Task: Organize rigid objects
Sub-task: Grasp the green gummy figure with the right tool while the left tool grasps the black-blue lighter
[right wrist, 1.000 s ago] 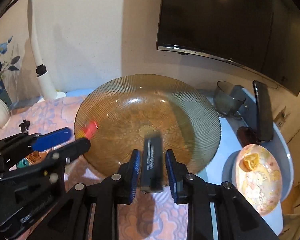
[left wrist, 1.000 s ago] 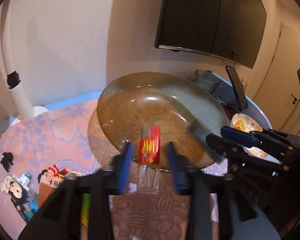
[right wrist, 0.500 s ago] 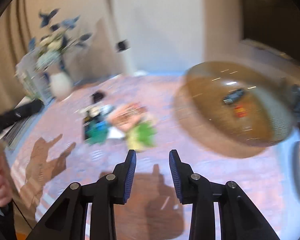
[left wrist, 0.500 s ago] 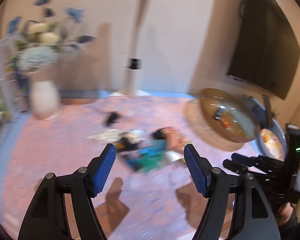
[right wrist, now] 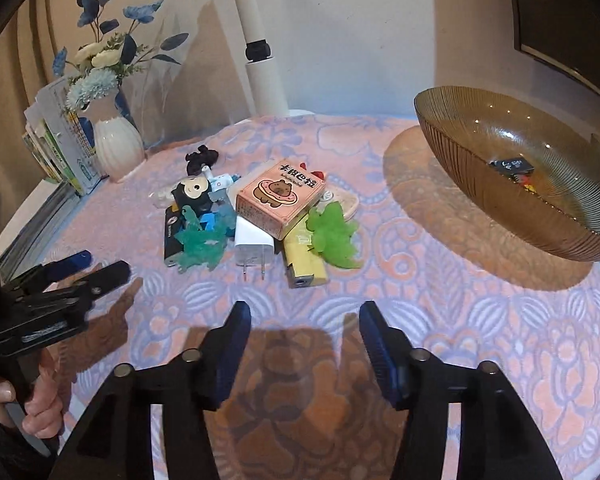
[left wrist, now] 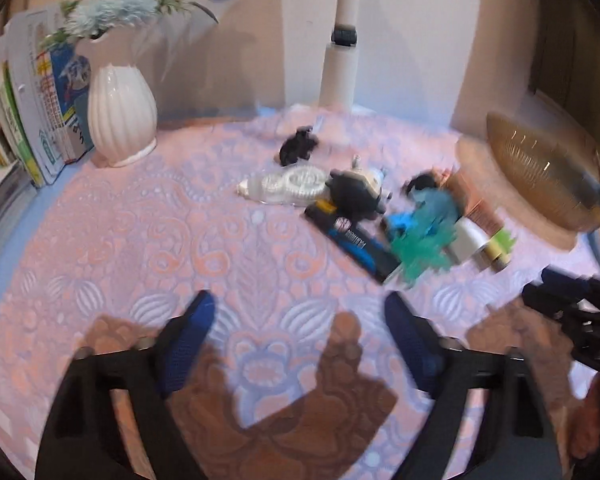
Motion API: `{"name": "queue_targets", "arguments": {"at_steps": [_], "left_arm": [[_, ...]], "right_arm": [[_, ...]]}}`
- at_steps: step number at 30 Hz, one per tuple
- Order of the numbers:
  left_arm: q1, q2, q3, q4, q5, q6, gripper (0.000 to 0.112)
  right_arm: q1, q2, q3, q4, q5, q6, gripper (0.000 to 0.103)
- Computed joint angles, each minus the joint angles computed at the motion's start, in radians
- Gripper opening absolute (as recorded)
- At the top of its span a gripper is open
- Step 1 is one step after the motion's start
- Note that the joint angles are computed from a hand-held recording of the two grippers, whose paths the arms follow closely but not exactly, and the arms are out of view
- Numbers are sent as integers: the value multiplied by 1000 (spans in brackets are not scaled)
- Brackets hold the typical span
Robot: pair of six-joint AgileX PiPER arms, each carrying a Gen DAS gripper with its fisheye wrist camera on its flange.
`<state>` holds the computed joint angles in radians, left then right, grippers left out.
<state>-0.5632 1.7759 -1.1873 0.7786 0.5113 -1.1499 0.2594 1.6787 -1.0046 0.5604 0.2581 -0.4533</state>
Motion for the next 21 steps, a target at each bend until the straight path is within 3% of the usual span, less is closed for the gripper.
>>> {"name": "queue_targets", "arguments": {"at_steps": [2,5,9,11,14,17,21], "left_arm": [[-6,-22,39,83,-27,-94,77],[-4,-19,37,82,-22,-104,77],[-2,-14,28,57,-14,-78,77],[7,-2,-9,-33,17,4,77],[43,-23,-38,-195,-10,143,77],[63,-1,-127,-294,8,250,76],[92,128,-260,-399,30,371,59]], "right_arm": [[9,8,-8,-52,-3,47,55],[24,14,-15,-154,-6,142,55],[9,15,-16,-93,0,102,55],[-14,19,-27,-37,26,66,55],[-60,25,-90,-63,148,135,54],[-55,17,-147,-181,179,232,53],[-19,69,-244,-362,168,366,47]]}}
